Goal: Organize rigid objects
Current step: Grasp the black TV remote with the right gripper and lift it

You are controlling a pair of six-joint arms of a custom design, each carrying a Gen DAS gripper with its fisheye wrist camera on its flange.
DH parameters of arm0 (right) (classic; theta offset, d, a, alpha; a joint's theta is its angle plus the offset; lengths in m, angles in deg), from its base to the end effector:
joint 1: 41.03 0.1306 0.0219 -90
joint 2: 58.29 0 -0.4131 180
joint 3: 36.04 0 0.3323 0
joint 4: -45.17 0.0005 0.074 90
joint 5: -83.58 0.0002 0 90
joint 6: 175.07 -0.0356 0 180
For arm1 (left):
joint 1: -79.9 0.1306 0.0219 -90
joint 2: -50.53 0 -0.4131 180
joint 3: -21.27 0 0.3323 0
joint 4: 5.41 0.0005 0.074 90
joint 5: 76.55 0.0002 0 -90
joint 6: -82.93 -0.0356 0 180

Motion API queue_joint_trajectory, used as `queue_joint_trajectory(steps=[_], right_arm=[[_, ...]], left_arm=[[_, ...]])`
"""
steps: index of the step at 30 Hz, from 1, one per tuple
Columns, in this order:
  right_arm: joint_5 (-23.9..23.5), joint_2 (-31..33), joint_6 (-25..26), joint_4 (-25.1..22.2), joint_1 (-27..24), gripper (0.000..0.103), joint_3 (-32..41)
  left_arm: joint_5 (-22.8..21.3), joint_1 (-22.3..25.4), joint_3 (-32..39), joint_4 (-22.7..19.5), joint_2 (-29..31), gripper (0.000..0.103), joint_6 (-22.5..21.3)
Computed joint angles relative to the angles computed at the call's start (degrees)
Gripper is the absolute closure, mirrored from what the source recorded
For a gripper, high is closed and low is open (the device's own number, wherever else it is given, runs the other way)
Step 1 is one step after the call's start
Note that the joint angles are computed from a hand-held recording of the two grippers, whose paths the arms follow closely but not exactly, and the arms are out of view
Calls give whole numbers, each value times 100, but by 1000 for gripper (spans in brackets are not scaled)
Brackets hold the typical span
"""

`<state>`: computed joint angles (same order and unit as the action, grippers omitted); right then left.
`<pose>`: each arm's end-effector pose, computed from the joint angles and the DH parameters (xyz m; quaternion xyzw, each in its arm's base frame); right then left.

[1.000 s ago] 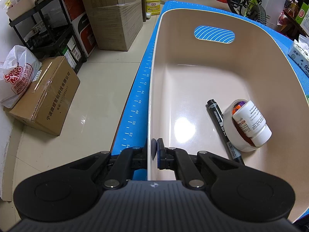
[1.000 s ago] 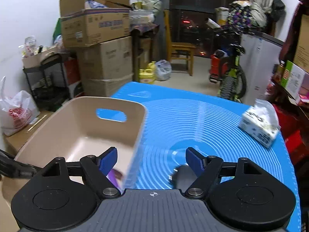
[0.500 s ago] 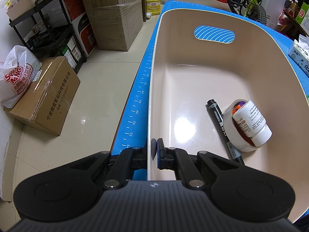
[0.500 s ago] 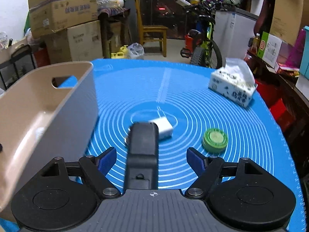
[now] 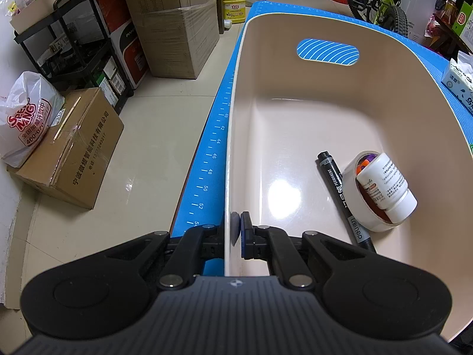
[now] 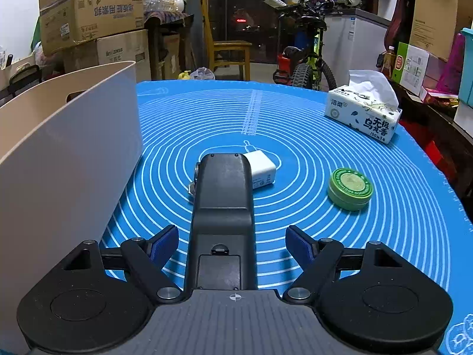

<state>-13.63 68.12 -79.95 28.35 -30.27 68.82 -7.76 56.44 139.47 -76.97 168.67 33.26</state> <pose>0.6494 0.1274 0.2730 -0.1512 0.8860 0.0779 0.4313 0.5396 -0.2207 0.3935 -0.1716 0.9553 0.0707 0.2301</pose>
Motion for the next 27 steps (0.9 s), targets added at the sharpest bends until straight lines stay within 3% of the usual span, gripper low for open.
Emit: queue_joint_trajectory(steps=[8,13,14,27], right_arm=[[-8,68,-62,413,29,24,-167],[21,42,-117,508,20,42,-221],[-36,29,-76,541,17,49,-248],[79,-243,-82,737,-16,49,-474]], left_arm=[[0,-2,13,-4,7,96,-1],[4,0,7,2,4,96,0],[0,-3,10,-2,6,96,-2],[12,-2,14,6,10,96,7]])
